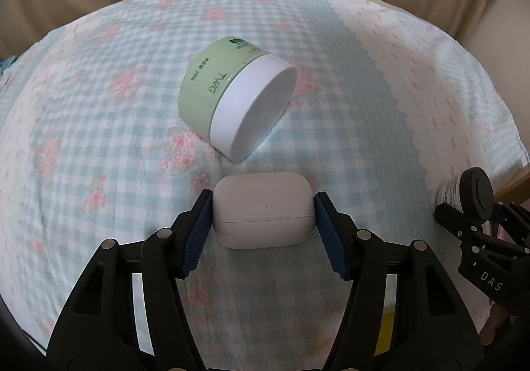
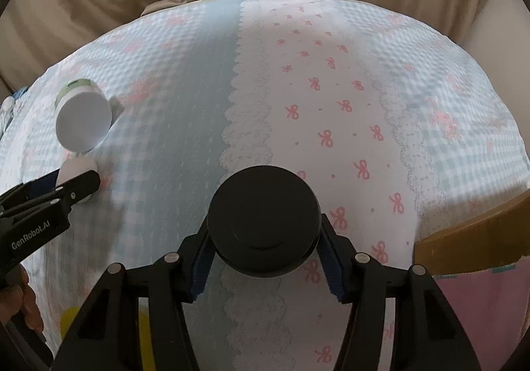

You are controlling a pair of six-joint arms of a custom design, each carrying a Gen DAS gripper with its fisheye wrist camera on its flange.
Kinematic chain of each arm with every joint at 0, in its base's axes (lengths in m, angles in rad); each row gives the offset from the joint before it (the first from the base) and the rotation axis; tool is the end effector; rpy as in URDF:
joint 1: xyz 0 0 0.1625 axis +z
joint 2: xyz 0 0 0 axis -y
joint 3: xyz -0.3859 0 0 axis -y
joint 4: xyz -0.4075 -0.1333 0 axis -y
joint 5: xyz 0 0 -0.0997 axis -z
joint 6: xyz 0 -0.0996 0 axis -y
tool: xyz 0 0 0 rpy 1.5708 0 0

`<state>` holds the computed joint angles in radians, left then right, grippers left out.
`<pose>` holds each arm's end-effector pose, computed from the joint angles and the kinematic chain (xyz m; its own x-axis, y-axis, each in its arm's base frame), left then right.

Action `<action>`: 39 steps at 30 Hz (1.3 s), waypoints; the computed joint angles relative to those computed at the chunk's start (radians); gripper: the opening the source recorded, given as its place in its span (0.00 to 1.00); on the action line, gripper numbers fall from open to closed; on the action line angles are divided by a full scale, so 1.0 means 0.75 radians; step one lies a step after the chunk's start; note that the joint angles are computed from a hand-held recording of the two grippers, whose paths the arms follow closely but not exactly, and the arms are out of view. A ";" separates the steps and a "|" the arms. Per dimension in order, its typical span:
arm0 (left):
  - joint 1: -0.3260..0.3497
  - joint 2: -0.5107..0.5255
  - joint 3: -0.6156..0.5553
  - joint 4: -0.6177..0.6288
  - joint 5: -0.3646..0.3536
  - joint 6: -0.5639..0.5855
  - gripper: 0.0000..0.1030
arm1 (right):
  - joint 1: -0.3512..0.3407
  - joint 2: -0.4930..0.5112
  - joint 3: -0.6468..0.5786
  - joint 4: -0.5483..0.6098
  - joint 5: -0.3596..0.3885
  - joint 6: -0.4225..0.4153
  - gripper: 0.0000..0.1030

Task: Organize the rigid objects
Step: 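Grasp the white earbud case with the left tool while the right tool grasps the black-lidded jar, then carry the earbud case and black-lidded jar over the cardboard box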

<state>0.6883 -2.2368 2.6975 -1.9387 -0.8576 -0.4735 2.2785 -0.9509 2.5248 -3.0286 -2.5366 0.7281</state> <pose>-0.0430 -0.2923 0.2005 -0.7365 0.2657 -0.6220 0.4867 0.8468 -0.2146 0.2441 -0.2063 0.0013 -0.7061 0.1722 0.6869 -0.2356 0.8576 -0.4572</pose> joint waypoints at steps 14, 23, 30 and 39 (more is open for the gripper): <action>-0.219 -0.323 -0.095 0.521 -0.001 -0.251 0.56 | 0.173 -0.150 -0.038 0.350 0.019 0.235 0.51; -0.651 -0.396 -0.394 1.095 -0.088 -0.703 0.56 | 0.467 -0.380 -0.254 1.083 0.022 0.626 0.51; -1.002 -0.233 -0.687 1.340 -0.221 -0.987 0.56 | 0.689 -0.493 -0.528 1.690 0.173 0.972 0.51; -1.211 -0.025 -0.797 1.206 -0.321 -1.047 0.56 | 0.887 -0.596 -0.742 2.233 0.284 1.333 0.51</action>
